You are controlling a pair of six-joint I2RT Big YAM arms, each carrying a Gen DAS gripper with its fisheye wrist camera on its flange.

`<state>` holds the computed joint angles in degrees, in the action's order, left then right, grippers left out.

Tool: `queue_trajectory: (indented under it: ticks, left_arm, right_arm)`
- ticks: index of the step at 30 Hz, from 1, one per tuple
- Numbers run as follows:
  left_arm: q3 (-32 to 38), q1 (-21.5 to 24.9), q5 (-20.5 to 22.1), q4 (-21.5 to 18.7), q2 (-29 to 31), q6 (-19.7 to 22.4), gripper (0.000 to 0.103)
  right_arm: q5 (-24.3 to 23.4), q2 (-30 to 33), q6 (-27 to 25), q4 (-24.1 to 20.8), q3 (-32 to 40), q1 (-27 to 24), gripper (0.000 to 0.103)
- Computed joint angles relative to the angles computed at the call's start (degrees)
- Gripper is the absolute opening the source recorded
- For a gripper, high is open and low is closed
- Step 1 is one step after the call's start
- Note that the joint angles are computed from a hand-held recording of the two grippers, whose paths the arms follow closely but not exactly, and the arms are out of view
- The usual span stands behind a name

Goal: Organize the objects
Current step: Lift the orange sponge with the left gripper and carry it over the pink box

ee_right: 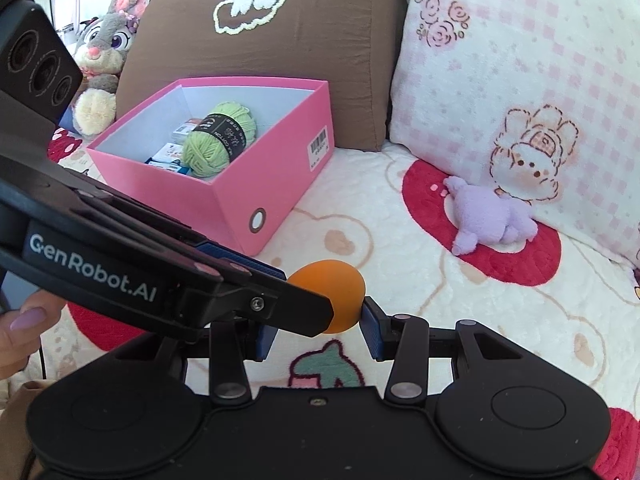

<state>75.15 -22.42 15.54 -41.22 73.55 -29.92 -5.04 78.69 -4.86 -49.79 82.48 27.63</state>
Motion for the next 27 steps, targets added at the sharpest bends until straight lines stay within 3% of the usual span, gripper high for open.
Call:
queue_trajectory:
  ticks: [27]
  left_arm:
    - [1.5,0.0,-8.0,-11.9,-9.2,3.1,0.038]
  right_arm:
    - [5.6,-4.0,-0.5,0.9,1.7,9.4,0.049]
